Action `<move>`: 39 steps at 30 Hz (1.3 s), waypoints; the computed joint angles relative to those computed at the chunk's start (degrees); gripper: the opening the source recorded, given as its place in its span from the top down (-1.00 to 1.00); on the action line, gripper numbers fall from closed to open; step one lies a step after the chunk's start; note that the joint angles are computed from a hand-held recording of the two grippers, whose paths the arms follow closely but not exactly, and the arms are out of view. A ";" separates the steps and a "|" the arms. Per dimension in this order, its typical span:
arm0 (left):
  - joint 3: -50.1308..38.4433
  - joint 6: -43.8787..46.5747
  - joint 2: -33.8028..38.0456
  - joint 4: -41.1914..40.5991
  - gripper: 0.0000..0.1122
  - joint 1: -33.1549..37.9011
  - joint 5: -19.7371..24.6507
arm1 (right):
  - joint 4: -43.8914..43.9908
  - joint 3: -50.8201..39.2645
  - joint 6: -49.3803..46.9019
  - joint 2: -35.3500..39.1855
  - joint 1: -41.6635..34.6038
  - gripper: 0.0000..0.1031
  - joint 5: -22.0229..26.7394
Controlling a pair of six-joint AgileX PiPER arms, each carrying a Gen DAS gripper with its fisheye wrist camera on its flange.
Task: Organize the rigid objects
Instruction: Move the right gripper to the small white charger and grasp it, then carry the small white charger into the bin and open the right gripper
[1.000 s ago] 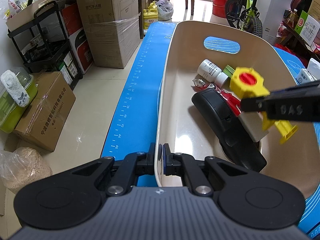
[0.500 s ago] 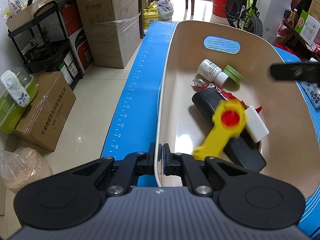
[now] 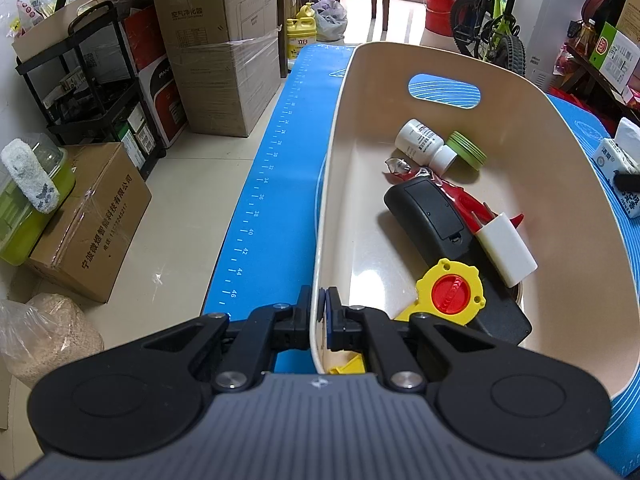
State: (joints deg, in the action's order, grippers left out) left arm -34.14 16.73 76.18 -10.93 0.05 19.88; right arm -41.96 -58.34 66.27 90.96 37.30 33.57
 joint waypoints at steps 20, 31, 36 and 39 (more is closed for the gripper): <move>0.05 0.07 -0.11 0.01 0.86 0.03 0.03 | 1.60 -1.35 8.50 17.86 -4.25 -0.37 -7.45; 0.11 1.29 -0.16 -1.27 0.86 0.41 0.13 | -10.24 0.20 17.36 16.99 0.51 0.18 -4.57; 0.11 1.29 -0.16 -1.27 0.86 0.41 0.13 | -14.53 3.75 22.64 12.07 1.64 0.18 -4.21; 0.11 1.29 -0.16 -1.27 0.86 0.41 0.13 | -16.43 5.09 24.01 8.41 2.53 0.18 -3.30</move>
